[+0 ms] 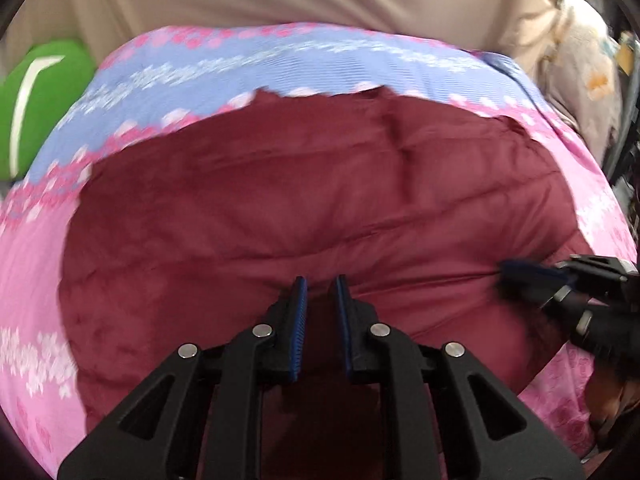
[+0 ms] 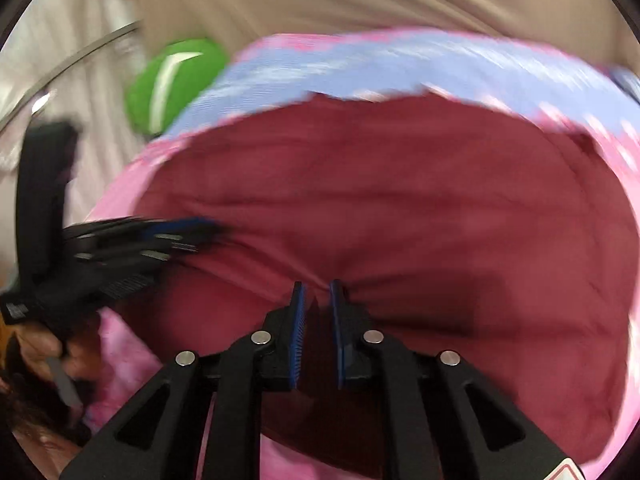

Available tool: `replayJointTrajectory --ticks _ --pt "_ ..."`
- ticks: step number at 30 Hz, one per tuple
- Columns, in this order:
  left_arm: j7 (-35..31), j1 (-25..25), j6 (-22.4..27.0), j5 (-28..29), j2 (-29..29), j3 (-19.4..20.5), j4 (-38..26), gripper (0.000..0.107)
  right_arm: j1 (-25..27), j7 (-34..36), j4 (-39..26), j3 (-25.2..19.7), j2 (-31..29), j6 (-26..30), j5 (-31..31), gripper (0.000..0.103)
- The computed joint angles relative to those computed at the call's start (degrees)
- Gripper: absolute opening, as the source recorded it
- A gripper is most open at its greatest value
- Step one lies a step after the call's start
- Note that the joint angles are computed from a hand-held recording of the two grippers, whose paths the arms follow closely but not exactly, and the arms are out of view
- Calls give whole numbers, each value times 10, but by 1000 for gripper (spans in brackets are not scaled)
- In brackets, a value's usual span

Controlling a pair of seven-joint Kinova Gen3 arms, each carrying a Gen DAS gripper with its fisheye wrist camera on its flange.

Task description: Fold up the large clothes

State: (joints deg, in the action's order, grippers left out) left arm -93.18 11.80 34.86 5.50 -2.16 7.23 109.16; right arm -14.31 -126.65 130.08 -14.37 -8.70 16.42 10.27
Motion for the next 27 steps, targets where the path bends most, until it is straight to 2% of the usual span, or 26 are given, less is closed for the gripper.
replayJointTrajectory --ticks 2,5,8,10,12,14,16,17,19,20,22,25,27 --pt "18 -13 1 -19 -10 -9 10 15 15 6 33 34 -36 7 -27 0" --pt "76 -19 2 -71 -21 -24 28 15 80 -21 67 38 -80 25 -23 0" --pt "146 -77 -5 -140 -29 9 46 15 158 -63 89 6 -112 49 13 0" --pt "175 -82 -9 -164 -26 -6 49 15 186 -89 92 -6 -117 63 37 0" --pt "185 -78 -6 -165 -20 -24 41 15 222 -133 73 -47 -120 98 73 0" --pt "211 -97 6 -188 -17 0 24 15 241 -170 52 -74 -129 127 119 14" --pt "205 -117 -6 -180 -21 18 4 14 219 -191 31 -59 -132 119 150 14" --pt "188 -111 -14 -163 -20 12 -8 14 193 -188 13 -37 -123 101 158 14" --pt "143 -69 -32 -116 -13 -26 -33 16 147 -205 -19 -10 -89 83 200 14" --pt "124 -50 -41 -94 -2 -38 -48 24 132 -207 -43 -9 -62 79 223 14" --pt "103 -43 -50 -77 31 -32 -79 35 111 -218 -80 -5 -9 64 270 14" --pt "127 -26 -31 -118 94 -35 -123 37 43 -238 -125 54 70 64 325 14" --pt "152 -25 -20 -143 126 -35 -139 37 20 -223 -147 103 123 67 323 14"
